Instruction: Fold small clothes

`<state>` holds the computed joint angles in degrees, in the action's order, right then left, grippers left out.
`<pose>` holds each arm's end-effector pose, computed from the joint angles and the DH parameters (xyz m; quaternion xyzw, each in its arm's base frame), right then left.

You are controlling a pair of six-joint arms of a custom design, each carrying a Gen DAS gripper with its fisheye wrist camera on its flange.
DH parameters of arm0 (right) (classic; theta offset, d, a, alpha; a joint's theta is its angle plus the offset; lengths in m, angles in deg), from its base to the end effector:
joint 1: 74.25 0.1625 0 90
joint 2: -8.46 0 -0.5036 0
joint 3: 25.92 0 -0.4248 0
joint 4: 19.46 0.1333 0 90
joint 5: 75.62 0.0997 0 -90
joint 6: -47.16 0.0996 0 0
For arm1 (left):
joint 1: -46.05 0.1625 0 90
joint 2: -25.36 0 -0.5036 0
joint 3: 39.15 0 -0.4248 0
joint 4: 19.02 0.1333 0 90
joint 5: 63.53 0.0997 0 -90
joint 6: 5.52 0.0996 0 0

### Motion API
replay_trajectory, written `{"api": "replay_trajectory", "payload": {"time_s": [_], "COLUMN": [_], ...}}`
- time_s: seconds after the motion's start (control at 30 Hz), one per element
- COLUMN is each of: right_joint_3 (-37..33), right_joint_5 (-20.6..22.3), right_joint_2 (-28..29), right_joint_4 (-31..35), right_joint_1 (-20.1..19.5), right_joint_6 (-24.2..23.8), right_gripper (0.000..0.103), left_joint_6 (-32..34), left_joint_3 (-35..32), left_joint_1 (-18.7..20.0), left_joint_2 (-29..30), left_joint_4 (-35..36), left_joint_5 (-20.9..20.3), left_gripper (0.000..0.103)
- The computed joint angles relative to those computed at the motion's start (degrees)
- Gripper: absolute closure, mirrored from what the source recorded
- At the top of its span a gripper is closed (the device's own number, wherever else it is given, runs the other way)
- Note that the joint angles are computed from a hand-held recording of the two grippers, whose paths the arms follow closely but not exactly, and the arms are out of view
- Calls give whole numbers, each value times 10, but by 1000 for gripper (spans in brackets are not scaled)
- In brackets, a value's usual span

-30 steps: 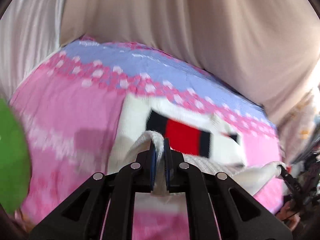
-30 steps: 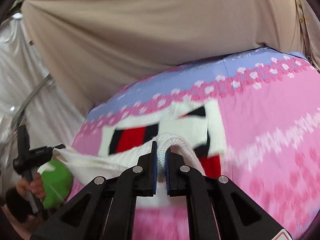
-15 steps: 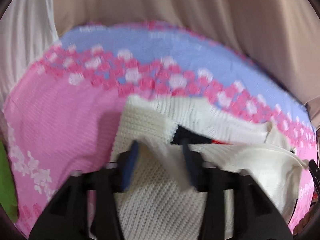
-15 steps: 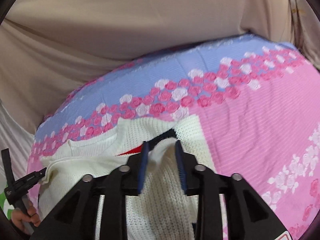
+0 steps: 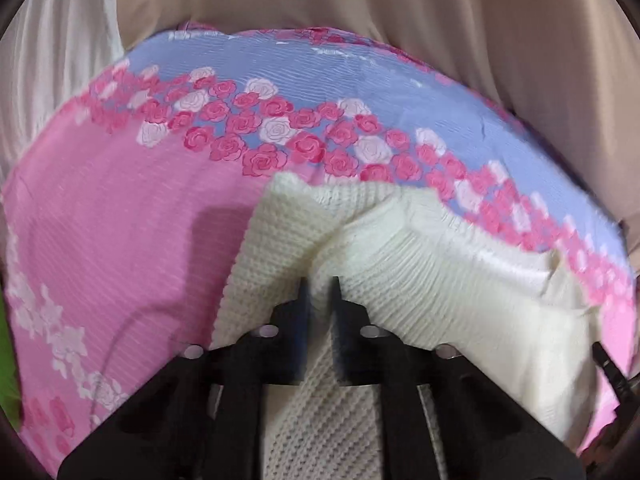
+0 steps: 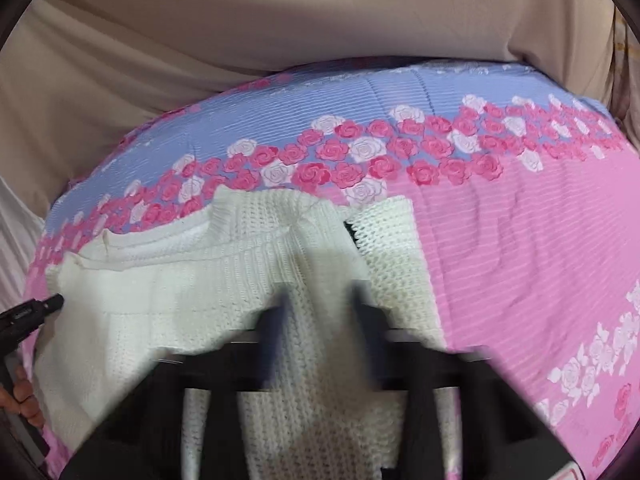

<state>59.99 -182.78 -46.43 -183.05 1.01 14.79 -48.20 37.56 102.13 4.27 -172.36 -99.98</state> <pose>-0.1009 -0.7919 0.3529 0.0877 -0.9188 0.2735 0.2709 -0.2785 -0.7966 -0.0521 -0.0983 0.8858 -0.3257 0.3155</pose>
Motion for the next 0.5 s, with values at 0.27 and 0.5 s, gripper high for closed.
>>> {"api": "replay_trajectory", "payload": {"time_s": [0.27, 0.5], "right_joint_3": [-30, 7], "right_joint_5": [39, 26], "right_joint_2": [2, -16], "right_joint_4": [-26, -39], "right_joint_1": [2, 5], "right_joint_6": [12, 23], "right_gripper": [94, 87], "left_joint_6": [19, 19], "left_joint_3": [-48, 3], "left_joint_1": [13, -14], "left_joint_2": [18, -3], "left_joint_4": [39, -11], "left_joint_5": [21, 32], "left_gripper": [95, 92]}}
